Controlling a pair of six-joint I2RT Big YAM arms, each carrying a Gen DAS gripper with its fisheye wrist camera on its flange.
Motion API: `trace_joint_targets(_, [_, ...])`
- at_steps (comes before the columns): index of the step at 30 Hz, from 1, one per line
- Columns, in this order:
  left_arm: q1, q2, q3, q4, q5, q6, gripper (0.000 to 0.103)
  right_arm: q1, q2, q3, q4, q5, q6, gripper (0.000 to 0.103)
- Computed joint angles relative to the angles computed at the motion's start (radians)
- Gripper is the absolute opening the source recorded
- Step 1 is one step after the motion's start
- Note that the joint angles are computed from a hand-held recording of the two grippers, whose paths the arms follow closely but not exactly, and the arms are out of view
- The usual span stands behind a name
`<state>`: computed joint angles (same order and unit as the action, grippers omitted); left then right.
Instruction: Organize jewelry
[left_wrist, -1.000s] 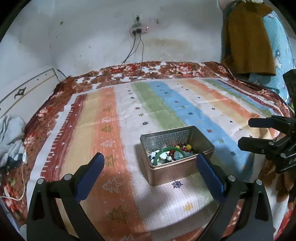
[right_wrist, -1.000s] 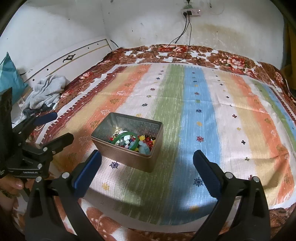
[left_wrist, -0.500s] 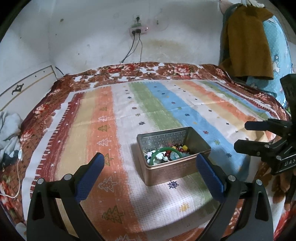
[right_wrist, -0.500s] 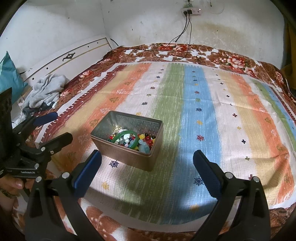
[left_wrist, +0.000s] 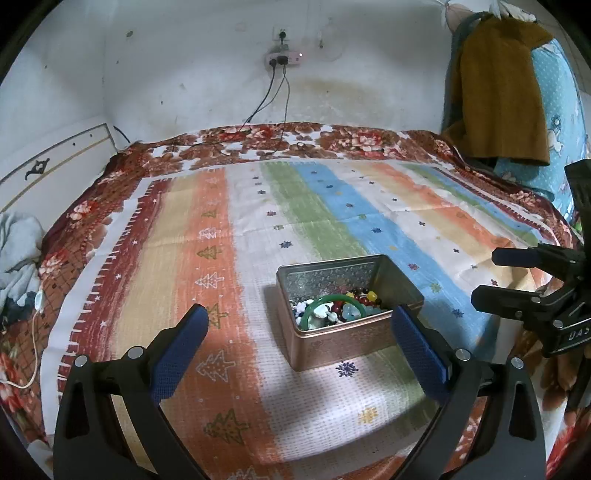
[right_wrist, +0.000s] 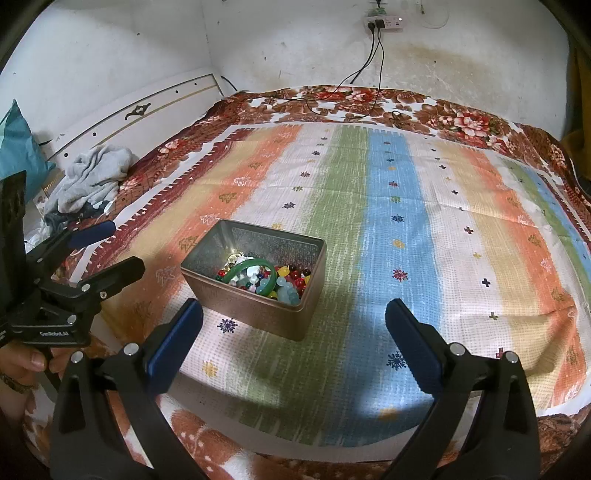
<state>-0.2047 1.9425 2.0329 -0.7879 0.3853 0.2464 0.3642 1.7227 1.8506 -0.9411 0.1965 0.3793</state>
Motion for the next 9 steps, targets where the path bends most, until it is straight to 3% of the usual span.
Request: trace_joint_targets(9, [0.001,0.021,0.040,-0.057,0.020,0.006,0.097,0.001,0.000,-0.002,0.003,0.001,-0.001,0.098])
